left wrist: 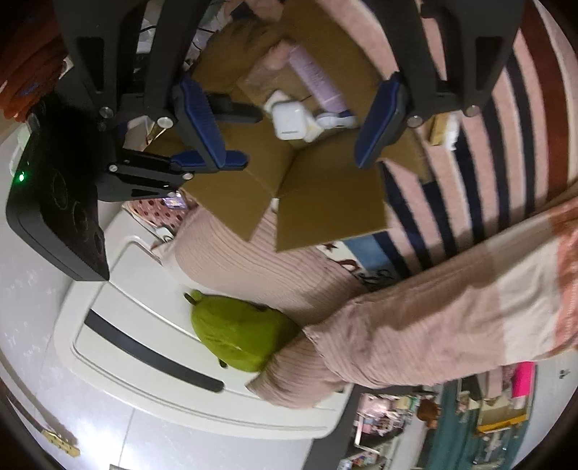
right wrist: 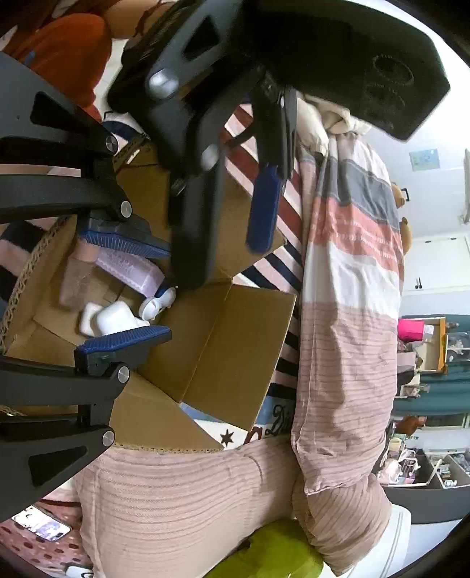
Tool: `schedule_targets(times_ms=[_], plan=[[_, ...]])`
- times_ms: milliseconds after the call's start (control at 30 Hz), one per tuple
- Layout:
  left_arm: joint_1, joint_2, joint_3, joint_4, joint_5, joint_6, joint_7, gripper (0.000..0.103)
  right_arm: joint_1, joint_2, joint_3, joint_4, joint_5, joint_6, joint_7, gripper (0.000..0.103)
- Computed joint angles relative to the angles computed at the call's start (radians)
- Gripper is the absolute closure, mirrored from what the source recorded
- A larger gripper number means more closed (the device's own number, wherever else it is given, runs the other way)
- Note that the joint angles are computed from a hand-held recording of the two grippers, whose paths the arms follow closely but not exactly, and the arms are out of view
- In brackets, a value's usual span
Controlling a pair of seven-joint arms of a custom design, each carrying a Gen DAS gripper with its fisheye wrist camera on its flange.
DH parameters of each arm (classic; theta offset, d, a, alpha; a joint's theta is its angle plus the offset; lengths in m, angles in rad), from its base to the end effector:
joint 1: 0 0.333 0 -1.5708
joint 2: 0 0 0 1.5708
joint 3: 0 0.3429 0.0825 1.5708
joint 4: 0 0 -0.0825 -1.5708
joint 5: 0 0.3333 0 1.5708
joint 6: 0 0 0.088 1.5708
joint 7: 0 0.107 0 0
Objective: Organize rigid objects
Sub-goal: 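Reach the right gripper to the gold tube and grasp it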
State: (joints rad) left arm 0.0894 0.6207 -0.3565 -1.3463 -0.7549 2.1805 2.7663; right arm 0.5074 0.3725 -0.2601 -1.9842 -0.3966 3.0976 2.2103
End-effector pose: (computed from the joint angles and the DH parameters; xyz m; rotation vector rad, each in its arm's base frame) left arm 0.7001 -0.1453 0.4593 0.7962 -2.6716 1.3196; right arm 0.5946 0.2034 0.4245 -1.7939 1.7035 -0.6163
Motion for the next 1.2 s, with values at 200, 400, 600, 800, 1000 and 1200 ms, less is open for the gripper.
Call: schedule_targets(times_ms=[200,400,600,800,1000,1200], plan=[[0.066,-0.062,0.003,-0.118,-0.115,0.128,0.085,0.026,0.075,0.0,-0.065,0.032,-0.066,-0.022,0.073,0.068],[0.125,-0.061,0.031,-0.167,-0.2,0.262,0.108,0.025,0.082,0.047,-0.021,0.142,-0.115,-0.079,0.104,0.068],[0.168,-0.02,0.048,-0.183,-0.22,0.409,0.112,0.022,0.025,0.171,0.127,0.359,-0.048,-0.175,-0.01,0.068],[0.212,0.063,0.031,-0.145,-0.149,0.466,0.065,0.022,-0.012,0.368,0.253,0.642,0.098,-0.325,-0.19,0.068],[0.243,0.141,0.003,-0.08,-0.072,0.397,0.008,0.022,0.03,0.539,0.205,0.852,0.182,-0.439,-0.205,0.058],[0.259,0.179,-0.02,-0.046,-0.037,0.35,-0.02,0.022,0.069,0.666,0.085,1.002,0.128,-0.554,-0.034,0.056]])
